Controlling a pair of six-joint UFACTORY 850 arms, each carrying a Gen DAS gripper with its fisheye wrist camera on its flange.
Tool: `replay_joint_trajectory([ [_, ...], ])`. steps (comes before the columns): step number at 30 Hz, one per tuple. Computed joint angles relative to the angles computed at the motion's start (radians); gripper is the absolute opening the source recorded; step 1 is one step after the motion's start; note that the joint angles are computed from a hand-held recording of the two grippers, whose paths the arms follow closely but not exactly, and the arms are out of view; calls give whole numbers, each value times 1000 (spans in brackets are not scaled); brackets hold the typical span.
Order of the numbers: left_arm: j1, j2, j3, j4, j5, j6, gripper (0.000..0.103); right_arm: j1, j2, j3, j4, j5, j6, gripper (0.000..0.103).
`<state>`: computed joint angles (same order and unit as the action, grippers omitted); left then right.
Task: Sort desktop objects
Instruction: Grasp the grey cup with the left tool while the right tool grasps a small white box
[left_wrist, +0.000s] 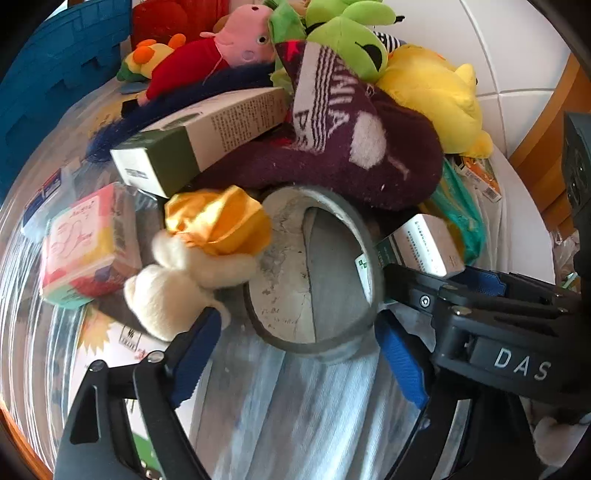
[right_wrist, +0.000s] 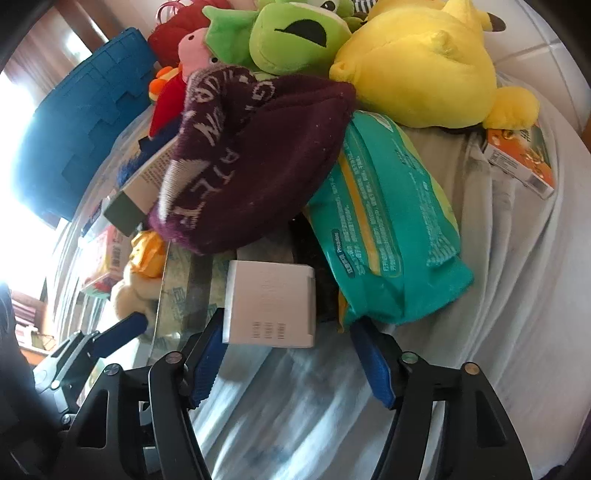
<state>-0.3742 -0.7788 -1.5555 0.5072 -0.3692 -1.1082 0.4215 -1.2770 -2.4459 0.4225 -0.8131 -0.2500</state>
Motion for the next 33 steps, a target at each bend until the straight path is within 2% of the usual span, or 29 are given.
replay_joint_trajectory([
  [2,4,-16,-14,-19,6,21,87,-3,-29,-43,2,-24,8,64],
  [5,4,-43,-39,5,4,14,84,-4,-28,-35,10,-11,-5,64],
  [6,0,-49,-45,51,-4,-18,79,-4,-28,-35,10,-7,-6,64],
  [7,-4,-49,-47,87,-12,-39,60,-5,-28,-35,10,-4,-6,64],
  [8,-3,-43,-40,86,-9,-37,57,-6,-23,-27,7,4,-8,61],
  [11,4,-18,-6,63,2,-29,54,-13,2,14,32,25,-43,51],
  [15,6,-6,12,57,-2,-40,54,-12,-4,3,28,26,-43,52],
  [21,-4,-7,-5,66,-31,-48,57,-12,17,50,67,85,-66,71],
  [22,-6,-3,-3,71,-29,-52,58,-12,26,64,80,94,-79,77],
  [23,-8,-4,-6,87,-30,-67,61,-12,34,78,93,102,-91,83],
  [25,-10,-15,-24,125,-40,-102,70,-10,32,77,91,104,-91,83],
  [27,-4,-28,-37,107,-23,-83,70,-3,11,48,51,97,-60,65],
  [28,0,-34,-41,92,-13,-69,61,-1,4,39,34,99,-48,60],
  [30,-7,-29,-40,105,-22,-85,60,2,1,31,20,93,-48,56],
  [33,-17,8,0,155,-17,-136,59,2,35,83,43,105,-78,45],
])
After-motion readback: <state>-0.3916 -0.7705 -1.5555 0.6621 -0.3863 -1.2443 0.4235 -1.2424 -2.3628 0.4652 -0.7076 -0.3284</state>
